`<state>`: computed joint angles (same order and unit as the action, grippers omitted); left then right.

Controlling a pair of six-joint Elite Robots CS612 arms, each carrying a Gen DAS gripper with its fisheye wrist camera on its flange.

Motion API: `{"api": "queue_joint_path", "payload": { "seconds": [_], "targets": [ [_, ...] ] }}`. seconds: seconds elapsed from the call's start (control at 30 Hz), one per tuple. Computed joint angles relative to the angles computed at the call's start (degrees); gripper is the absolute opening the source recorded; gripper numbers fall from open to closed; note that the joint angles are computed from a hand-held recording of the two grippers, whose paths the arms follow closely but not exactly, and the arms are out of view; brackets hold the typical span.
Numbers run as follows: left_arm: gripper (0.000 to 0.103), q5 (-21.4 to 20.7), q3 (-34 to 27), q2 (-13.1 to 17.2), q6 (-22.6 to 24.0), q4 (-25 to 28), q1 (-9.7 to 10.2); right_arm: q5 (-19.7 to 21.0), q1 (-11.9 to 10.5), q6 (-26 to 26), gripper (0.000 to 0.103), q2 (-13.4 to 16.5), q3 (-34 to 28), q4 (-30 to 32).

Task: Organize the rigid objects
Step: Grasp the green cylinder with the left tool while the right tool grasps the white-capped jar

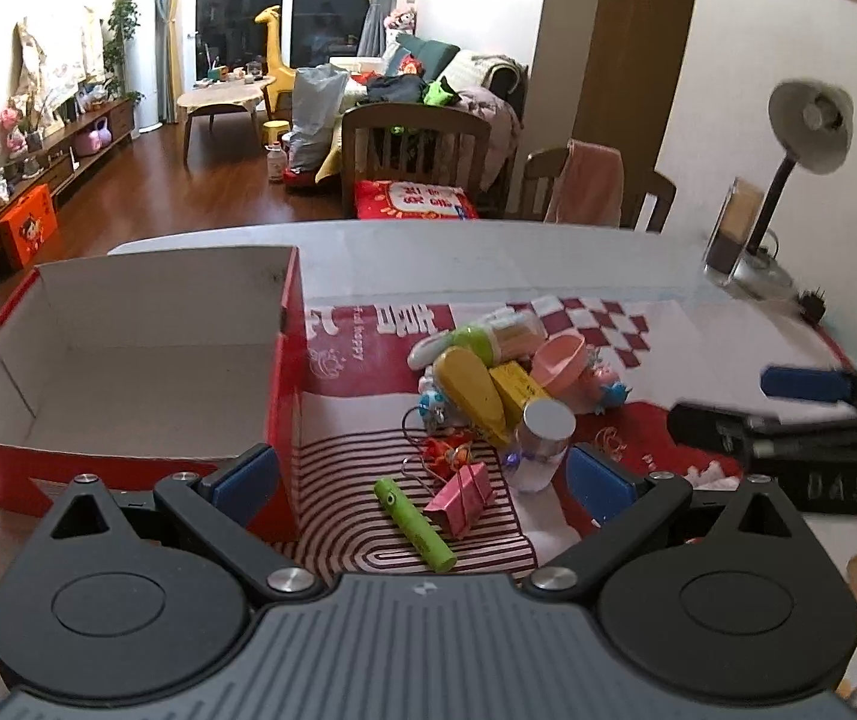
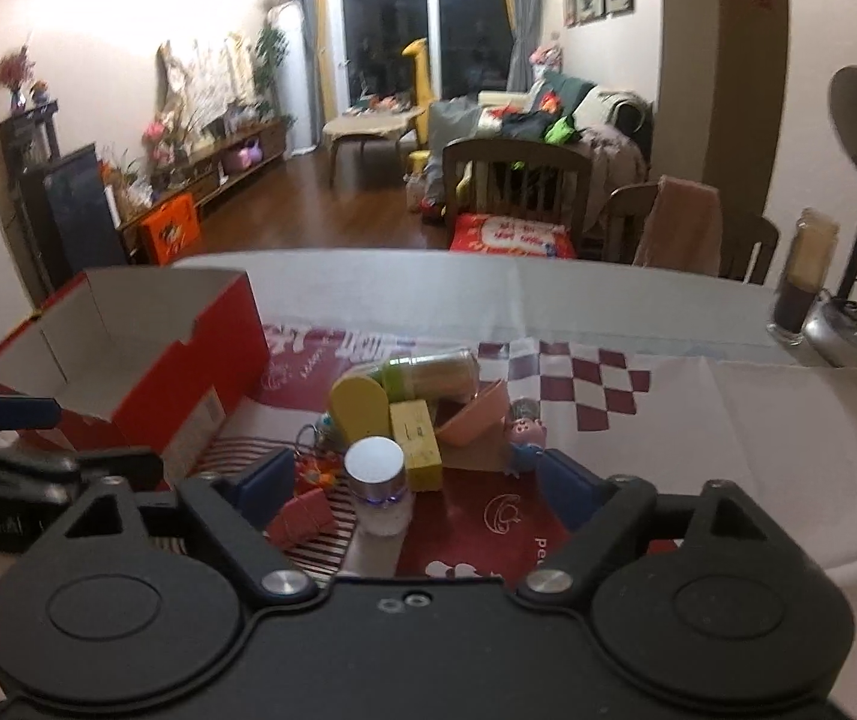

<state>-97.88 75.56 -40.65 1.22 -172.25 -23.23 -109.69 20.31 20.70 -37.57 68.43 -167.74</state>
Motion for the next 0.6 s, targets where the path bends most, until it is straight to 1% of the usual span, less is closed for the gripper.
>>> {"api": "queue_joint_path", "payload": {
  "seconds": [0.07,0.13,0.33,0.4,0.5,0.53,0.57,0.6],
  "targets": [
    [0.103,1.1,-0.6,0.8,0.6,1.3,-0.43,1.5,-0.6,-1.1,0.084,0.5,-0.5,0.2],
    [0.103,1.4,-1.2,1.6,0.7,2.3,-0.69,3.3,-1.1,-1.8,0.081,1.1,-1.2,1.5],
    [0.102,3.4,-2.7,3.9,1.8,3.5,-1.59,8.0,-2.1,-4.8,0.077,2.6,-3.5,5.3],
    [0.102,4.5,-3.4,4.7,1.4,4.5,-1.83,8.5,-2.1,-6.2,0.075,3.4,-4.7,6.1],
    [0.102,6.0,-4.3,5.6,1.0,5.8,-2.07,8.7,-2.2,-7.9,0.066,4.5,-6.3,7.4],
    [0.1,6.4,-4.7,5.9,0.7,6.4,-2.14,8.9,-2.2,-8.3,0.064,4.9,-6.8,7.9],
    [0.096,6.6,-5.1,6.2,0.6,7.2,-2.19,9.0,-2.3,-8.8,0.063,5.2,-7.2,8.3],
    [0.094,6.9,-5.5,6.4,0.6,8.1,-2.26,9.0,-2.3,-9.3,0.061,5.5,-7.7,8.8]
  ]
}}
